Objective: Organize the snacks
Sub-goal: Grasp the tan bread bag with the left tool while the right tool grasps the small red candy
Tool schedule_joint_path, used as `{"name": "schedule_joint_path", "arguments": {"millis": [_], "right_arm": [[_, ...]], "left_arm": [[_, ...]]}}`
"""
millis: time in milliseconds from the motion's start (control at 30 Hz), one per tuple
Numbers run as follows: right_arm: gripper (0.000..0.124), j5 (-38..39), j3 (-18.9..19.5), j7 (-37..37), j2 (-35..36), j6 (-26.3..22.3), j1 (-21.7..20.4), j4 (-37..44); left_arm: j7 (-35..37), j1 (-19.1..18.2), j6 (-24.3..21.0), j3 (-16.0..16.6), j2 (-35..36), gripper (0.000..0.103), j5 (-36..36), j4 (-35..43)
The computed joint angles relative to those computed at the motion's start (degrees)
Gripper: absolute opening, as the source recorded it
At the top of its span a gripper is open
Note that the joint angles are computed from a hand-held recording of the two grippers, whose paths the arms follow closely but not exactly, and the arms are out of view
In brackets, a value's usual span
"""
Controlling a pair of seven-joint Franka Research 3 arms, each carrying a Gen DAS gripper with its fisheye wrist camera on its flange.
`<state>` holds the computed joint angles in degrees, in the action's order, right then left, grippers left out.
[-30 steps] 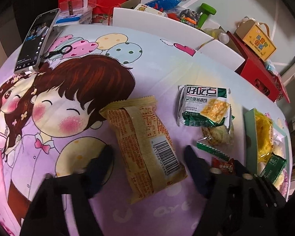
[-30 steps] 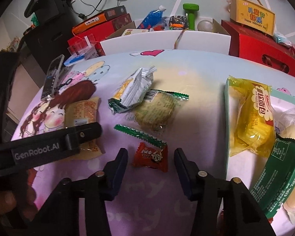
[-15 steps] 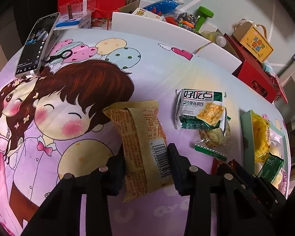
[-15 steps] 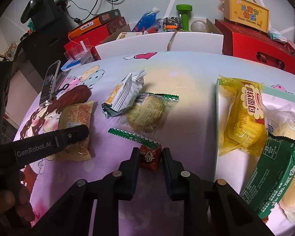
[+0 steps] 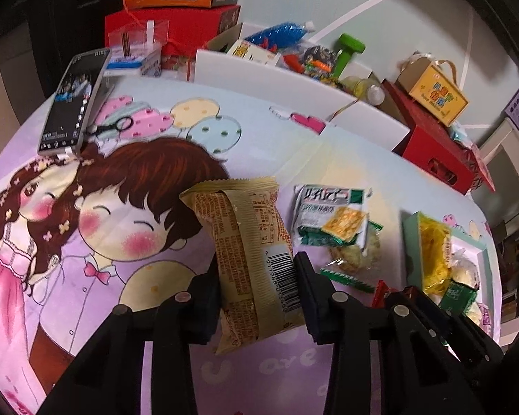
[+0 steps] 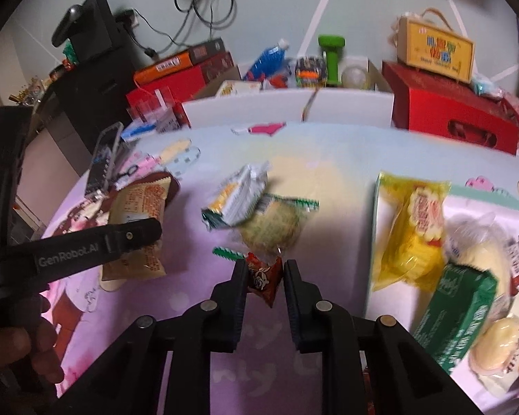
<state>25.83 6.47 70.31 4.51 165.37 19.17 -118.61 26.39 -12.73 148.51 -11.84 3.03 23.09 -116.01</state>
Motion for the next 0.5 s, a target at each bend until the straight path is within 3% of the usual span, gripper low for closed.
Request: {"name": "schedule_joint_path", "arguments": {"millis": [500], "right_arm": [[0.023, 5.93, -0.24, -3.96, -3.07, 2.49, -0.17, -1.88]], "left_arm": [[-1.76, -0.45, -0.16, -0.42, -1.32, 0.041, 3.69, 0.91]]}}
